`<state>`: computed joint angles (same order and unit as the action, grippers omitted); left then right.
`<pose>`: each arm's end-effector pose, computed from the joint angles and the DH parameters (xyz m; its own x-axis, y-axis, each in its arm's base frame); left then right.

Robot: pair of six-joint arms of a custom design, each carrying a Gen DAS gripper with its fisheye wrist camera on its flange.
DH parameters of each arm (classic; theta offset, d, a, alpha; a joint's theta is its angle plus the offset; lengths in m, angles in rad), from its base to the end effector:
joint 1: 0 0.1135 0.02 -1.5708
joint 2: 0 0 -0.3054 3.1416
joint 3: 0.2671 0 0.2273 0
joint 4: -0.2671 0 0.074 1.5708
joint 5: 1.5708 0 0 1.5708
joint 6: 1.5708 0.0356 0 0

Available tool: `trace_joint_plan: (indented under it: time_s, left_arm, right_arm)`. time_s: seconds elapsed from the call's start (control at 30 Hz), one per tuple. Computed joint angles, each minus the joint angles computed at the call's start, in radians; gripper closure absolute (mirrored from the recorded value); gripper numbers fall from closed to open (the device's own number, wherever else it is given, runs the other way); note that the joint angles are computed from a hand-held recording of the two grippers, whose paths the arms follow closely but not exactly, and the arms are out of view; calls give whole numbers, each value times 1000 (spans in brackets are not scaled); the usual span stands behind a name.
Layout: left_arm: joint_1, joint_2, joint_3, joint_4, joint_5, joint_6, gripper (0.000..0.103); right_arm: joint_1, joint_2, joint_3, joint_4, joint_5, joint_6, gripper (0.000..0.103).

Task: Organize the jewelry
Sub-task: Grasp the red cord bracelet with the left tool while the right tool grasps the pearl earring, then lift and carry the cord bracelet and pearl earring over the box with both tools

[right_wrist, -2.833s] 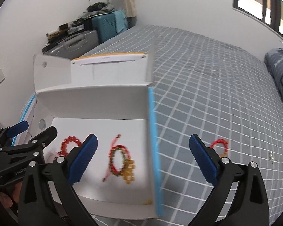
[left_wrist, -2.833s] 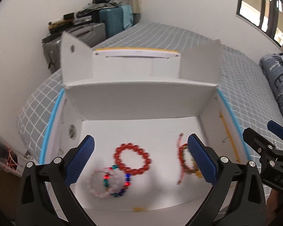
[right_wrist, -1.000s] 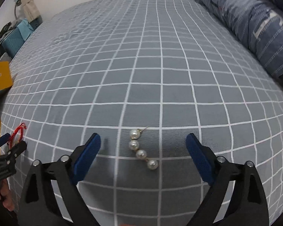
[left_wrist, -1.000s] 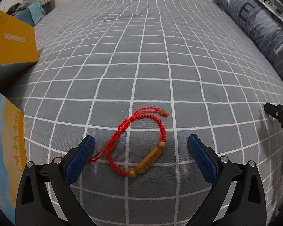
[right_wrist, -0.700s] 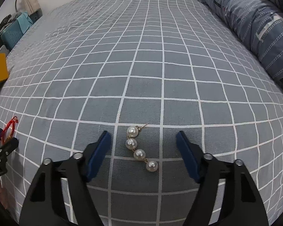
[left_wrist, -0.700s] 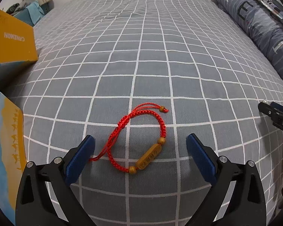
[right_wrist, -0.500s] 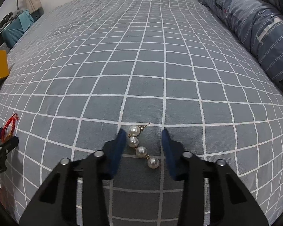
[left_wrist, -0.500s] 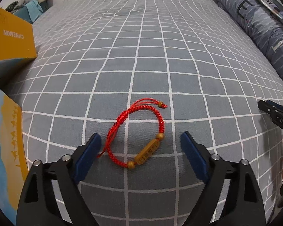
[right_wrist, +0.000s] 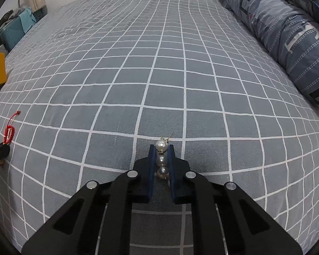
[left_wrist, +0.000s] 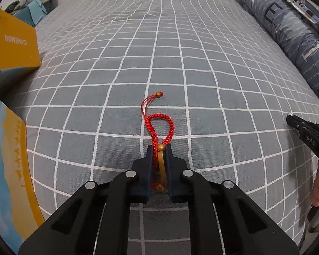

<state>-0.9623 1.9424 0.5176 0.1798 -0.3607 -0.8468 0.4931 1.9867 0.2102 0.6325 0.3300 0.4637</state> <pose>0.1569 -0.2033 0.0882 -0.8855 0.0448 -0.4625 0.0600 0.9980 -0.0183 0.1833 0.0854 0.0680 -0.8646 0.0157 -0.5022 0.0638 0.9949 -0.0787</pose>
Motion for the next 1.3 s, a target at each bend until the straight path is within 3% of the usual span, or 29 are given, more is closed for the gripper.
trace_joint_plan:
  time_s: [0.6, 1.0, 1.3]
  left_arm:
    - [-22, -110, -30, -50, -54, -22, 93]
    - [-68, -241, -44, -156, -107, -70, 93]
    - [-112, -349, -43, -261, -154, -118, 93]
  right_arm:
    - [57, -87, -19, -66, 54, 90, 92]
    - [201, -295, 15, -298, 121, 189, 92]
    - [405, -409, 93, -532, 219, 342, 92]
